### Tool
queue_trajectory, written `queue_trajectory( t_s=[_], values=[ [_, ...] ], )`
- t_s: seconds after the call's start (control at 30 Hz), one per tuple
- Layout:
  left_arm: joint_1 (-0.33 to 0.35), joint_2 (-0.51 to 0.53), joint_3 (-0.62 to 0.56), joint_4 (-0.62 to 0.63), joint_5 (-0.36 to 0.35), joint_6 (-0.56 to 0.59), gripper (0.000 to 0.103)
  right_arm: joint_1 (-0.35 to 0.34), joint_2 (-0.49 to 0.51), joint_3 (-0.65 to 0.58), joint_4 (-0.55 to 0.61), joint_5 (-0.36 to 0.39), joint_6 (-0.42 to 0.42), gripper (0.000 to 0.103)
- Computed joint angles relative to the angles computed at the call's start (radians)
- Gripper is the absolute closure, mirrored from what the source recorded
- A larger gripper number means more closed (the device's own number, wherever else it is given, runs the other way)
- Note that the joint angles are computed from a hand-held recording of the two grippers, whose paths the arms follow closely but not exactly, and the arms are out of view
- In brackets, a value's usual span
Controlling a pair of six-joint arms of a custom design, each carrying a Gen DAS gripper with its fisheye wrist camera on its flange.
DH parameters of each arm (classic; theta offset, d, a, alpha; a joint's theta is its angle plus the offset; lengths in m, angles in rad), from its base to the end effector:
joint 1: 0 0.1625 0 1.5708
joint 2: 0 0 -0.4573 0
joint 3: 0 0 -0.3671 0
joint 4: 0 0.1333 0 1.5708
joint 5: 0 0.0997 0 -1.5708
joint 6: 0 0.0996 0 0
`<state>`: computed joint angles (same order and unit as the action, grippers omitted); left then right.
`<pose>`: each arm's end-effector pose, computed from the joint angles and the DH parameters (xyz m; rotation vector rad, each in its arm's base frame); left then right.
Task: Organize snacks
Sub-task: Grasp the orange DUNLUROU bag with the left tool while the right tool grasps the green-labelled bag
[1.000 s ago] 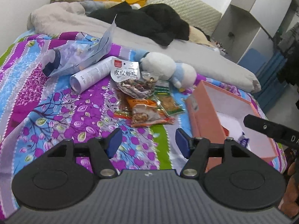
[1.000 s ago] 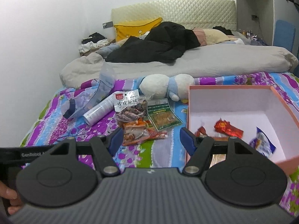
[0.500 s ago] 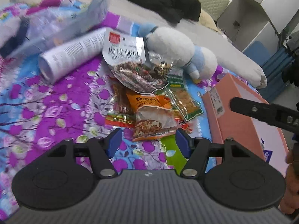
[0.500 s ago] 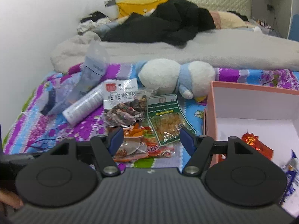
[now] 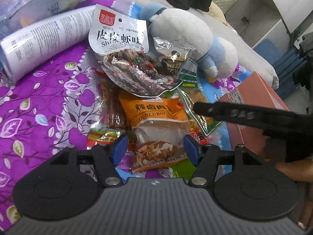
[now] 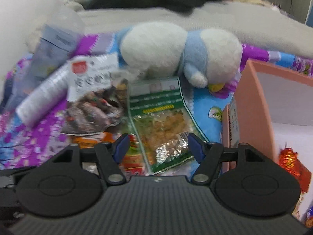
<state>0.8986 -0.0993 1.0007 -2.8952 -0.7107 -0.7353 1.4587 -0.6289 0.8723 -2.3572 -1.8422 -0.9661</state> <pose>-0.3351 -0.7563 -0.0984 -0.3251 2.4923 -1.1518 0.0096 -0.8675 0.3124 0.9873 -2.4086 0.4391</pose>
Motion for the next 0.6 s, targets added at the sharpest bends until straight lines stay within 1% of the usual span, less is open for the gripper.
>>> queue_trajectory(
  t_s=[0.07,0.1,0.13,0.27,0.33,0.37,0.4,0.43,0.57,0.6],
  values=[
    [0.005,0.007,-0.005,-0.02,-0.006,0.013,0.039,-0.002,0.025,-0.02,-0.003,-0.029,-0.013,0.034],
    [0.006,0.008,-0.004,-0.031,-0.013,0.022,0.043,-0.004,0.031,-0.016,-0.026,-0.035,-0.029,0.032],
    [0.009,0.011,-0.005,-0.039,-0.022,0.027,0.046,-0.006,0.031,-0.007,-0.045,-0.029,-0.044,0.032],
    [0.013,0.018,-0.01,-0.071,-0.035,0.021,0.05,-0.008,0.025,0.009,-0.065,-0.026,-0.038,0.033],
    [0.011,0.018,-0.01,-0.07,-0.033,0.015,0.052,-0.007,0.019,0.023,-0.086,-0.03,-0.039,0.044],
    [0.008,0.016,-0.008,-0.07,-0.032,0.016,0.053,-0.007,0.02,0.018,-0.079,-0.027,-0.038,0.046],
    [0.005,0.014,-0.004,-0.071,-0.032,0.015,0.056,-0.006,0.021,0.01,-0.066,-0.026,-0.034,0.051],
    [0.002,0.01,0.003,-0.071,-0.033,0.012,0.057,-0.008,0.016,0.002,-0.025,-0.009,-0.026,0.068],
    [-0.015,-0.004,0.026,-0.053,-0.034,-0.003,0.06,-0.004,-0.008,0.037,-0.043,-0.013,-0.036,0.076],
    [-0.02,-0.009,0.035,-0.048,-0.033,-0.012,0.061,-0.005,-0.016,0.043,-0.04,-0.01,-0.031,0.081]
  ],
)
